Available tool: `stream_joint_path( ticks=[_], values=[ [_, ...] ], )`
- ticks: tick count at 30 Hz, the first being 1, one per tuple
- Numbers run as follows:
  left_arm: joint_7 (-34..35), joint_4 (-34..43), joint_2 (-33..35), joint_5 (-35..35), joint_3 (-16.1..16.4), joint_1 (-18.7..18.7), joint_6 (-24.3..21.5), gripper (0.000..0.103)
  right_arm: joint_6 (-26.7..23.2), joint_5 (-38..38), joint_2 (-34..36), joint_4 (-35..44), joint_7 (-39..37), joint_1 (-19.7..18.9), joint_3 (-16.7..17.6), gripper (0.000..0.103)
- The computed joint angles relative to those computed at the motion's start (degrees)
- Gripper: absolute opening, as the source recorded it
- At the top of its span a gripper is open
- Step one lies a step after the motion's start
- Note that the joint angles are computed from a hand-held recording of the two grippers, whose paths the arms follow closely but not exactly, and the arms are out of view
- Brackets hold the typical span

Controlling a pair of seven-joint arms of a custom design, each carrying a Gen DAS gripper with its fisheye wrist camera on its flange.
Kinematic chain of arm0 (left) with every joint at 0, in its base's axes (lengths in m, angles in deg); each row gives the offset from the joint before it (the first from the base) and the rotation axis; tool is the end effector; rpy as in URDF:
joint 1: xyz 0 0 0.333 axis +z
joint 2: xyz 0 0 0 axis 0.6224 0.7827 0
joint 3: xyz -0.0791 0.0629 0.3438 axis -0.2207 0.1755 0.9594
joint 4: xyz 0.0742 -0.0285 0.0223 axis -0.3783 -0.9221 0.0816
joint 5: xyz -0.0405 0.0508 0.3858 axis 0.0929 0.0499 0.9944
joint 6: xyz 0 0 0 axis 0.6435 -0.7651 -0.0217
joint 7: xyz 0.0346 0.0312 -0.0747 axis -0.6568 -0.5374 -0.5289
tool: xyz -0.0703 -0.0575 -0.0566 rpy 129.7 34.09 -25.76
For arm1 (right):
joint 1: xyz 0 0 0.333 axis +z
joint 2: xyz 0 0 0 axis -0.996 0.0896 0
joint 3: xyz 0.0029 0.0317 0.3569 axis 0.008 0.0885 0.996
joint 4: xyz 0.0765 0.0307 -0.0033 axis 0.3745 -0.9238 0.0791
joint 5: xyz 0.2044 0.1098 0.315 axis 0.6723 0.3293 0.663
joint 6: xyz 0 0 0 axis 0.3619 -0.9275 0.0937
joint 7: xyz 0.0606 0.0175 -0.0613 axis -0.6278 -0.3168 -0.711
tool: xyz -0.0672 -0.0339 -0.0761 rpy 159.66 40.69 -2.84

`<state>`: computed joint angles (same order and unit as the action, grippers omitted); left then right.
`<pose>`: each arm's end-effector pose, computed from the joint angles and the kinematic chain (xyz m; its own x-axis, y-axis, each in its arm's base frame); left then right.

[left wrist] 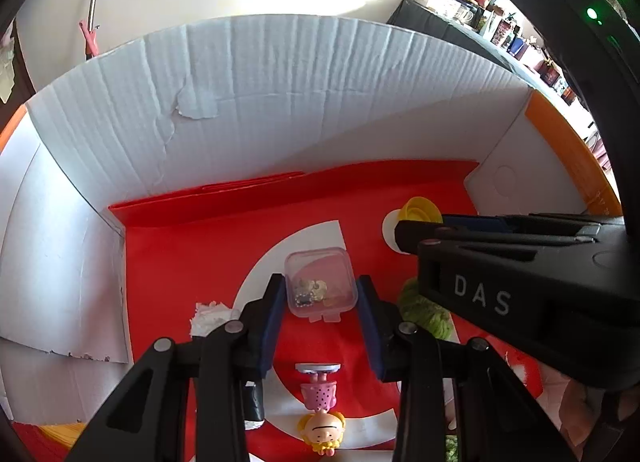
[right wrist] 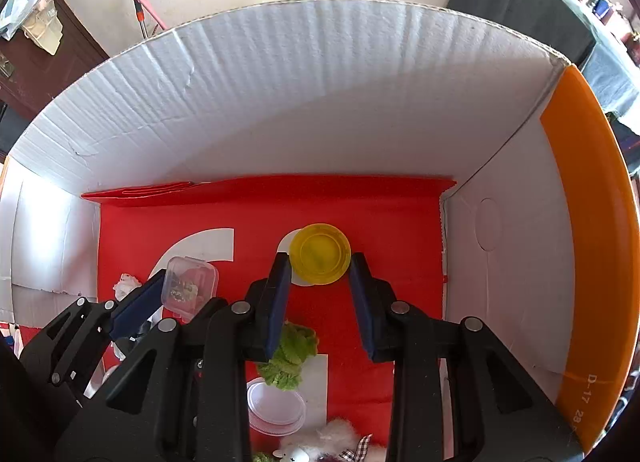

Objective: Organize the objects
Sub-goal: 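Lower the clear square box onto the mat with the left tool while the right tool lowers the yellow case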

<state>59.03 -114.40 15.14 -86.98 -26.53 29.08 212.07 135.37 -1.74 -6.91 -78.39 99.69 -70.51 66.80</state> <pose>0.5128 -0.1579 0.4363 -0.3316 -0.9309 0.1530 -0.8514 0.2255 -0.4735 0.5249 0.1733 0.4801 -0.0564 -0.9955 -0.0758 -0.9575 0.0755 -0.2785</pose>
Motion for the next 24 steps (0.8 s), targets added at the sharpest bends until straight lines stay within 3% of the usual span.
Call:
stream_joint_path(
  ticks=[10,15,24],
  values=[
    [0.21,-0.24,-0.22,0.42,0.13,0.06,-0.02,0.041,-0.93,-0.77,-1.08,-0.54,-0.45,-0.45,-0.16,0.029],
    [-3.96,1.82,1.83,3.2,-0.93,0.03,0.33,0.047,-1.31,0.04,-2.07,-1.27,-1.35,-0.95,-0.26,0.029],
    [-0.31,-0.27,-0.22,-1.5,-0.2,0.75,0.32,0.047,-2.38,-0.63,-3.59,-2.18,-2.09,-1.82,-0.07,0.029]
  ],
)
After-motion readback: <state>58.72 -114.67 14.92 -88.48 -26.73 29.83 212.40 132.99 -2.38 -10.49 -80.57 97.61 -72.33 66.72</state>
